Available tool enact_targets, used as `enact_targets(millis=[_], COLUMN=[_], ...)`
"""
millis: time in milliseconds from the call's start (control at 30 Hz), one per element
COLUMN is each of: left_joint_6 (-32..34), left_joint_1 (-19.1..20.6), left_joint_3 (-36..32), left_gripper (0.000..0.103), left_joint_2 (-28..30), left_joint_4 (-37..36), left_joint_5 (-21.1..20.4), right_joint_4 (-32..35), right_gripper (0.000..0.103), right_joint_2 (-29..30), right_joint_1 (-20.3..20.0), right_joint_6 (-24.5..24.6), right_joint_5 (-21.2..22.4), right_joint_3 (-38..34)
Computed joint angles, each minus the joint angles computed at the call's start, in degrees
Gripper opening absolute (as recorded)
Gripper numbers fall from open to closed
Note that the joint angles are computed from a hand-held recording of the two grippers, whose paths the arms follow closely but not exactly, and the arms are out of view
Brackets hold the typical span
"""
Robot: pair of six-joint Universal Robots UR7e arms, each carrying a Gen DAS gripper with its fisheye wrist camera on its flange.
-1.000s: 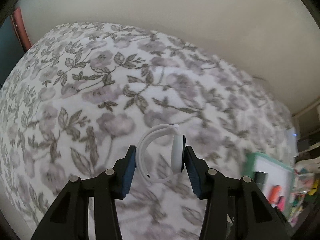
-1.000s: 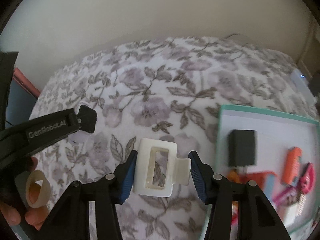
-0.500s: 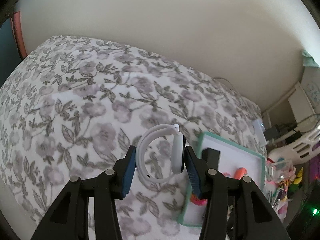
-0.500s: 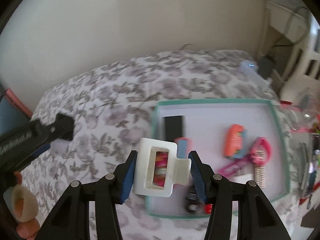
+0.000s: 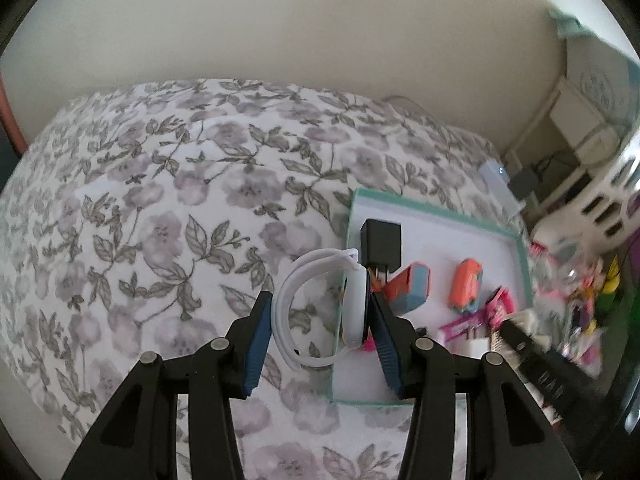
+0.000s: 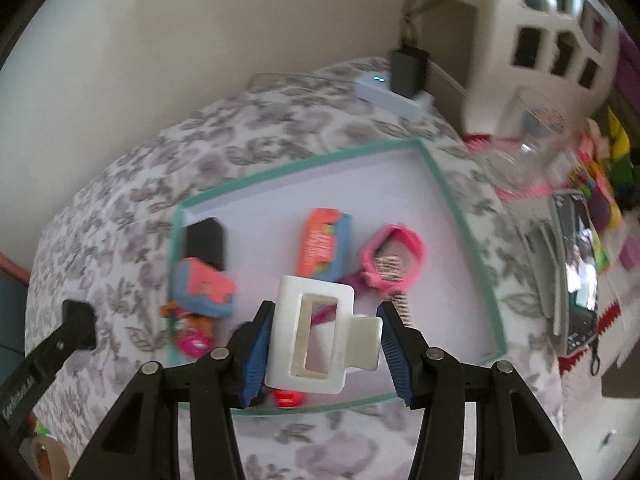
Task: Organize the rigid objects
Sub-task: 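Carry the hair clip and white watch over the tray with both tools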
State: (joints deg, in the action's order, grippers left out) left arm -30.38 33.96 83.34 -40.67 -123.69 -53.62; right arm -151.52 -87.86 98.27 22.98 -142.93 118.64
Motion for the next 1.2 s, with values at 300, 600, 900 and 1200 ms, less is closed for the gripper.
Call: enact_targets(millis=[300, 600, 900, 1200], left_joint_6=[1.7, 2.9, 4.6, 4.4], left_joint_1=[-0.6, -1.0, -1.3, -0.9], left_joint_3=[-0.7, -1.5, -1.8, -3.1], left_gripper=[0.05, 0.05, 0.05, 0.05], left_joint_2=[2.3, 4.9, 6.5, 8.6], left_joint_4=[3.7, 8.1, 9.0, 11.8], left_joint_5=[-2.3, -3.1, -2.9, -3.5], right_joint_4=[4.6, 5.9, 6.9, 9.2], right_gripper=[0.054, 0.054, 0.054, 0.054], right_joint_2=[-1.5, -2.0, -2.2, -1.4], right_joint_1=[-3.4, -5.1, -6.0, -8.2], right_joint_6=[3.2, 4.1, 5.1, 5.5], right_joint_5=[-2.3, -2.2, -2.6, -0.3], right_joint_3=[0.5, 0.5, 0.5, 0.5])
